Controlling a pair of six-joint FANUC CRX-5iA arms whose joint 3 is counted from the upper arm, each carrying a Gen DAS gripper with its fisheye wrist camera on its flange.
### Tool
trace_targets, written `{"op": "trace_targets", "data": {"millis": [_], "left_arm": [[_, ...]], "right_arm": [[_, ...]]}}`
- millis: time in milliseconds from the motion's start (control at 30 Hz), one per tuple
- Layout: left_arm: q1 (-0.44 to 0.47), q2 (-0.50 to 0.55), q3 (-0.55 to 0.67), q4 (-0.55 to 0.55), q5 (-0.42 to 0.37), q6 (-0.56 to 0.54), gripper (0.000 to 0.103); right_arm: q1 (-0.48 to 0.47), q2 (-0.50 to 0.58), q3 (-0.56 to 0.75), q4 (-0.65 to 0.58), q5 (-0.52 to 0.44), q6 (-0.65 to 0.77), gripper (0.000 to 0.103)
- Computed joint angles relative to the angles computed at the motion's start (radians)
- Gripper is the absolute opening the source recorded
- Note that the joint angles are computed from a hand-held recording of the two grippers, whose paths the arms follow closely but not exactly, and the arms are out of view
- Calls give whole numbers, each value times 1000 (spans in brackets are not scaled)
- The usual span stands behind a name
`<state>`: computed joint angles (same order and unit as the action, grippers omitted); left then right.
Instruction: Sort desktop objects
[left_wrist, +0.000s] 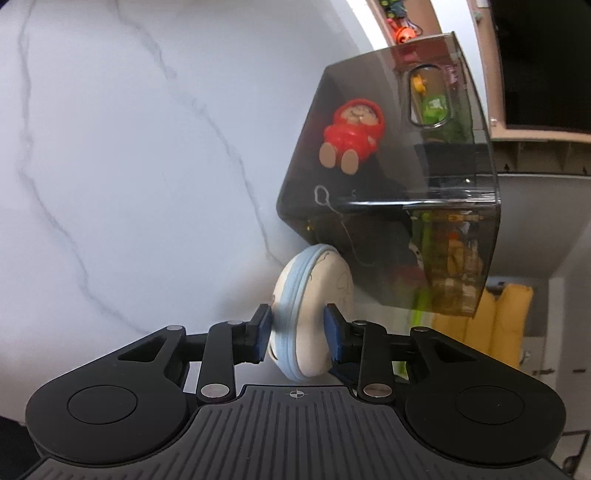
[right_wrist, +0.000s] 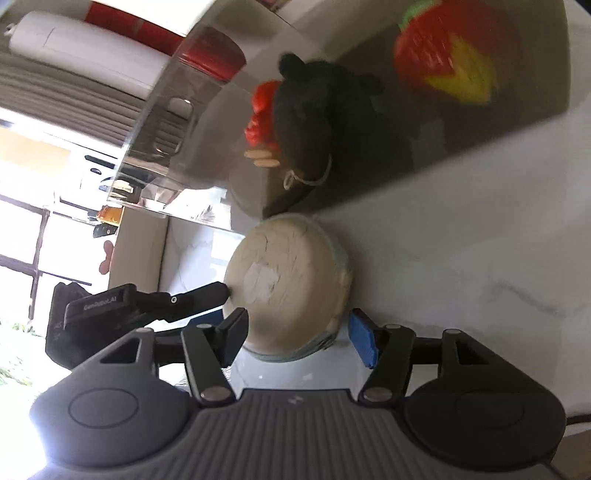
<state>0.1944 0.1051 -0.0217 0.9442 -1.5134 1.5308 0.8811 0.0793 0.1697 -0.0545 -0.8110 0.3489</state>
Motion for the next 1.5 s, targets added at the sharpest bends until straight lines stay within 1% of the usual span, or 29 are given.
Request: {"op": "trace_targets", "data": {"millis": [33,100,133,167,200,233,267,333,367,467,533,600,633,667,700,733,867,967,1033,1100,1200,1300,1367,1400,1433,1467,1500], "left_arm": [[0,0,-2,2,-1,1,34],[2,0,-3,6,-6,3,34],[3,-1,0,2,-8,3,34],[4,-2,4,-5,-10,2,35],[3,-3,13,-22,-11,2,35],[4,-6,20,-38,-12,-1,38],[5,-7,20,-40,-14,-4,40],[7,-6,8,-28,-22,0,48],[6,-7,1,-17,-24,-1,51],[0,-18,-20,4,-11,-5,73],[-4,-29,-32,13,3,-1,78],[-5,-39,-45,19,16,13,78],[-3,-44,-52,20,19,23,75],[1,-48,-60,21,20,34,73],[5,-53,-67,23,22,44,63],[10,-56,-76,25,22,50,58],[34,-69,-141,79,19,80,50],[40,-73,-166,101,7,89,45],[41,-71,-178,116,-3,93,41],[40,-68,-181,118,-8,97,41],[38,-59,-169,109,-12,103,42],[37,-55,-162,104,-18,98,42],[33,-51,-155,100,-11,98,45],[36,-52,-157,101,-10,98,47],[40,-55,-159,104,-7,98,53],[45,-58,-163,109,-5,97,56],[50,-62,-168,118,-1,95,62]], "right_arm": [[1,-2,-6,1,12,-10,67],[3,4,0,10,9,-26,70],[5,4,-2,21,14,-46,70],[11,6,-4,47,9,-73,69],[17,8,-5,73,2,-99,55],[25,11,-6,104,-9,-101,50],[31,0,-27,131,17,-105,46],[37,-23,-55,154,45,-109,39],[39,-30,-63,165,57,-105,38],[38,-38,-64,171,68,-86,35],[30,-42,-62,149,79,-80,34],[20,-44,-60,122,88,-82,33],[18,-47,-62,118,92,-84,33],[18,-50,-69,122,99,-87,33],[19,-53,-75,127,105,-90,33],[21,-59,-82,136,108,-92,33],[27,-69,-99,162,114,-96,34],[26,-70,-110,169,121,-111,37],[24,-69,-120,177,131,-128,45],[21,-69,-135,187,148,-151,49],[14,-55,-133,179,161,-137,55],[27,-39,-138,238,164,-126,55],[37,-32,-143,276,171,-105,55],[39,-37,-156,286,195,-90,55],[41,-42,-169,294,221,-74,55],[37,-53,-181,276,252,-47,54],[32,-67,-193,246,288,-8,48]]}}
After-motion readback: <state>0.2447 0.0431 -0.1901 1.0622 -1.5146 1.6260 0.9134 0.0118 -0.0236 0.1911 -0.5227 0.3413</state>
